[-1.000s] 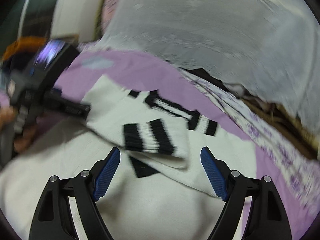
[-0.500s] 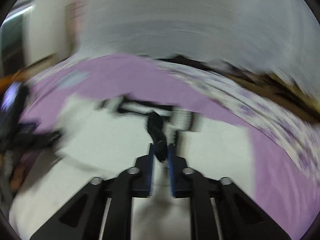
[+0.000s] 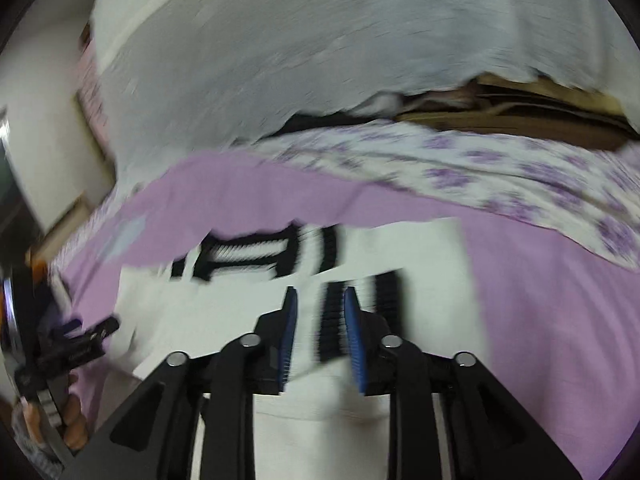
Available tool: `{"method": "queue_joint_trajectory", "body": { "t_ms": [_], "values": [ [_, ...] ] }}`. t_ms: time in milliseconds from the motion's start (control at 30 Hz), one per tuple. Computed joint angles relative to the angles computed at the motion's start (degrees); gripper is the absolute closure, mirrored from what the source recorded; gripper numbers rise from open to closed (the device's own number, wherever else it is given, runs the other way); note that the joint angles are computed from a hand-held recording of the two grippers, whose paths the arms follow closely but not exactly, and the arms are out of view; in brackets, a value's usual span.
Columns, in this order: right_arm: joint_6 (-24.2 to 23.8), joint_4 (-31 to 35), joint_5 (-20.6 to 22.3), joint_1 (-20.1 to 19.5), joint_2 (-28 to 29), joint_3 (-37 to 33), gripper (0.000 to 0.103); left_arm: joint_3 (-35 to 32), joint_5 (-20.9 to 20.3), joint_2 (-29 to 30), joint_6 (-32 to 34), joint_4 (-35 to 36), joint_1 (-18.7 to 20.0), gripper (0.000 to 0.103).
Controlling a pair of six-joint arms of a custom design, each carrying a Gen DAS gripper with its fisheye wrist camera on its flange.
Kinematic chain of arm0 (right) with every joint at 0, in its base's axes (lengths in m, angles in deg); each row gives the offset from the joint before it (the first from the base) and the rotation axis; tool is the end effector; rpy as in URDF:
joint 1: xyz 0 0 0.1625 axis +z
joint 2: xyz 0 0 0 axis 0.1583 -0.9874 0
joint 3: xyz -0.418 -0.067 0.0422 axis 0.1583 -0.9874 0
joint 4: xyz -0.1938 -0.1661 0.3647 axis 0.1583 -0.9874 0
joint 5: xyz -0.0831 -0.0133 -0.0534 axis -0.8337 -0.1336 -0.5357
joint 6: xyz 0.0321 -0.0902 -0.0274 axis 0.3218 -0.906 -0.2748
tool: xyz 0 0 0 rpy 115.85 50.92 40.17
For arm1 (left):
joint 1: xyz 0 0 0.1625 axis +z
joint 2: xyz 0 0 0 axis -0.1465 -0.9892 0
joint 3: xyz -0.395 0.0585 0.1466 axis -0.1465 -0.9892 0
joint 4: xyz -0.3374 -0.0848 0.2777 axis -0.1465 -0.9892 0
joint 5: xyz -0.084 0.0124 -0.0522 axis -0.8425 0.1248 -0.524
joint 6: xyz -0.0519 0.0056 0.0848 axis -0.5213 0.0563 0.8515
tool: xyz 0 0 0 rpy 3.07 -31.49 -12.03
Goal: Fold small clothes
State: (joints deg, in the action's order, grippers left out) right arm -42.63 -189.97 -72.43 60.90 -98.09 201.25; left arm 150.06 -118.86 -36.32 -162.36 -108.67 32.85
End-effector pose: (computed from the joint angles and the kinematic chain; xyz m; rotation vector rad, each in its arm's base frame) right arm 0.0056 -0.3672 0.3038 0.4145 -2.3993 1.0670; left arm -0.2824 -0.3694 0.0117 0.2159 2.0919 -0.8947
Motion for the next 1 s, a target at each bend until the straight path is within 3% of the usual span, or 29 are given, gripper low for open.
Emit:
{"method": "queue_joint_trajectory", "body": {
  "t_ms": [67,133,233,300,367,467,533,733,900,1000],
  "values": [
    [-0.82,-2.25,-2.94,1.33,4.48,-1.07,0.075,-2.45,-0.93,2.19,-0.14,4.32,1.35,0.004],
    [-0.13,-3.15,-6.15,0.00,7.91,-2.52,0.076,-3.29,-3.05,3.04,2.26,3.10,3.11,0.004],
    [3.23,5.75,0.58,-4.80,3.09,-3.31,0.089,-2.28,-3.68,2.29,3.49,-0.22,3.55,0.004],
    [3.99,6.23,2.18,-6.09,1.57,-2.92,0.090,-2.26,-3.15,2.12,2.29,1.06,3.02,0.004],
    [3.75,3.35,3.10,-6.47,0.18,-1.01,0.082,-1.11,-1.84,1.55,1.33,1.27,1.16,0.004],
    [-0.08,-1.85,1.70,-4.59,0.81,1.06,0.058,-0.36,-1.39,1.67,3.17,-0.04,0.13,0.004],
    [-0.71,-3.54,-2.79,-3.14,3.75,0.50,0.056,-2.38,-3.60,3.27,4.03,2.22,1.89,0.004],
    [-2.20,-6.87,-3.48,-2.75,5.60,0.84,0.054,-1.56,-3.92,3.02,5.51,-0.99,2.55,0.004],
    [-1.60,-5.08,2.20,-5.76,2.52,1.94,0.054,0.11,-4.11,2.45,6.66,-4.92,2.11,0.004],
    [-1.78,-7.21,5.13,-7.70,-1.07,4.68,0.054,2.46,-4.15,0.40,3.56,-4.33,-0.48,0.004]
  ]
}}
